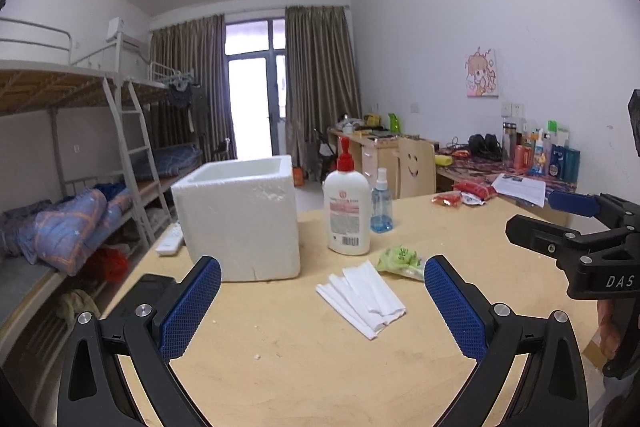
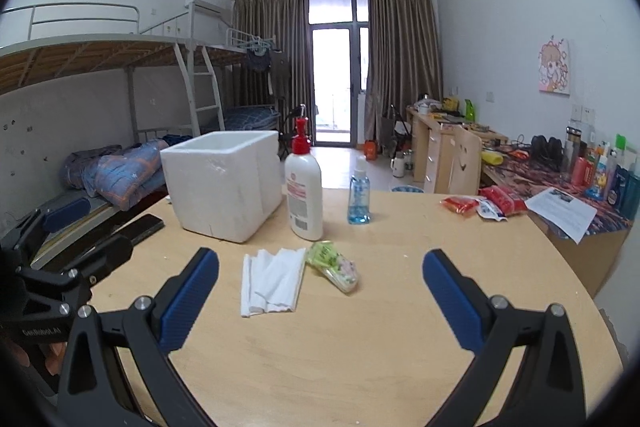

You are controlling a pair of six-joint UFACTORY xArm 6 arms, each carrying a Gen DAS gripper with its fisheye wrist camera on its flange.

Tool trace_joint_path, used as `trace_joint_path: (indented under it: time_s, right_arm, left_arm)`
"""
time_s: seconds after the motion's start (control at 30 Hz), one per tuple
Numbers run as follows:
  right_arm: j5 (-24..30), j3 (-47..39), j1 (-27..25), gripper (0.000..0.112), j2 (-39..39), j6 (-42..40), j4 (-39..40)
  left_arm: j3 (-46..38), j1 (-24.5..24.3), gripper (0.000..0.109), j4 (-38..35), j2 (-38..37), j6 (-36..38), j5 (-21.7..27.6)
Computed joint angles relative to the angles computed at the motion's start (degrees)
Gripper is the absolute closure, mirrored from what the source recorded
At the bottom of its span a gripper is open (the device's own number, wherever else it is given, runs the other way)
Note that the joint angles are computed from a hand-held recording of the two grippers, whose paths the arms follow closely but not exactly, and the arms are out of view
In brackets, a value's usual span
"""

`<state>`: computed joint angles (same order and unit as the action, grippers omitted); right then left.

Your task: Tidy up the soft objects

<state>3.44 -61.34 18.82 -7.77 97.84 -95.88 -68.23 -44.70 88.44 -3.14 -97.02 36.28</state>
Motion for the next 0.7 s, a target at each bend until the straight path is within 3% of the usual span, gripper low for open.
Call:
trace_joint_path:
  time_s: [0.27,0.7]
  right_arm:
    - [-0.5,0.0,-0.9,0.010,1.5,-7.8,7.0]
    - [-2.3,0.2,-3.0,0.010,5.9,-30.4,29.5]
  left_arm:
    - [-2.6,2.0,0.007,-3.1,3.2,1.7,-3.9]
    - [-9.0,3.8,0.007,-13.8,10.3,10.7,-6.6]
